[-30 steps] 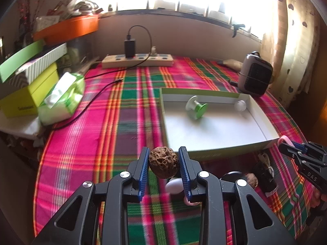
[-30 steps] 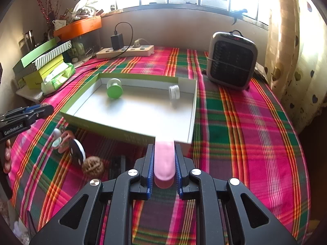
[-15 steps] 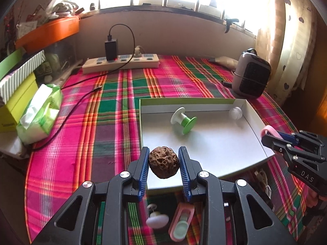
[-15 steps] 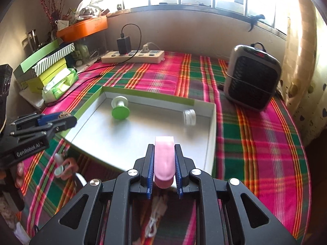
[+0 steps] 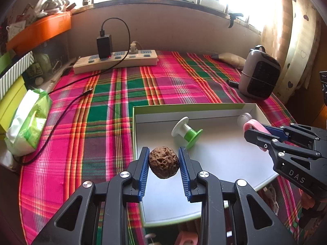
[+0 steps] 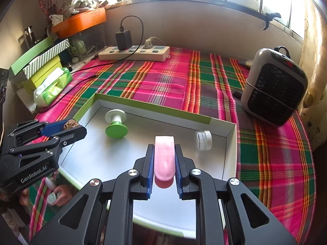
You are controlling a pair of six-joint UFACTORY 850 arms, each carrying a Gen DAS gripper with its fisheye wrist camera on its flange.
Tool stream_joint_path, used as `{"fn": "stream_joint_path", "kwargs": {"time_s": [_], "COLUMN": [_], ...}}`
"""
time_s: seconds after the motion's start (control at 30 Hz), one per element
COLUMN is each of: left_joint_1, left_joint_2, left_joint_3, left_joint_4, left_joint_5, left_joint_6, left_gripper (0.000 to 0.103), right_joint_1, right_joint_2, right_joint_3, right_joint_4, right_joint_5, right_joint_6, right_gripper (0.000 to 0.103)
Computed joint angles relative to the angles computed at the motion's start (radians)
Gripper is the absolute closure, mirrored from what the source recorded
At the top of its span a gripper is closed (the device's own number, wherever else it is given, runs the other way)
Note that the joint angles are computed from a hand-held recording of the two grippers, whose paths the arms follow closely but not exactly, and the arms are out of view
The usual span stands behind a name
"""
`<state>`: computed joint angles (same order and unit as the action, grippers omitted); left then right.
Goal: Organize objects
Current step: 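Carry the walnut with the left gripper while the right carries the pink clip over the box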
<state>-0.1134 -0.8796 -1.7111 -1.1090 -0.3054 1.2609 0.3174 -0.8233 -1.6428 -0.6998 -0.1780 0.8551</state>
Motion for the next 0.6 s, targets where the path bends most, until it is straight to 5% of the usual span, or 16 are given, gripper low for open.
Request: {"fn": "stream_joint_path", "kwargs": {"time_s": [0.3,0.6], "left_joint_1": [-0.013,-0.021], "left_joint_2": [-0.042,-0.071], "left_joint_3": [-0.062,-0.098], "left_joint_4": [0.122,0.194], "left_joint_5": [0.005,0.009], "left_joint_6": [-0.121,-0.186], "left_gripper": [0.076,0.076], "right_joint_1": [-0.009,-0.010], "right_joint_2": [-0.086,-0.153], "right_joint_3": [-0.137,-0.232], "right_joint_4": [0.237,0.291], "right_joint_5": [-0.070,-0.133], "right_joint_6": [-0.235,-0.304], "right_gripper": [0.084,0.084]}}
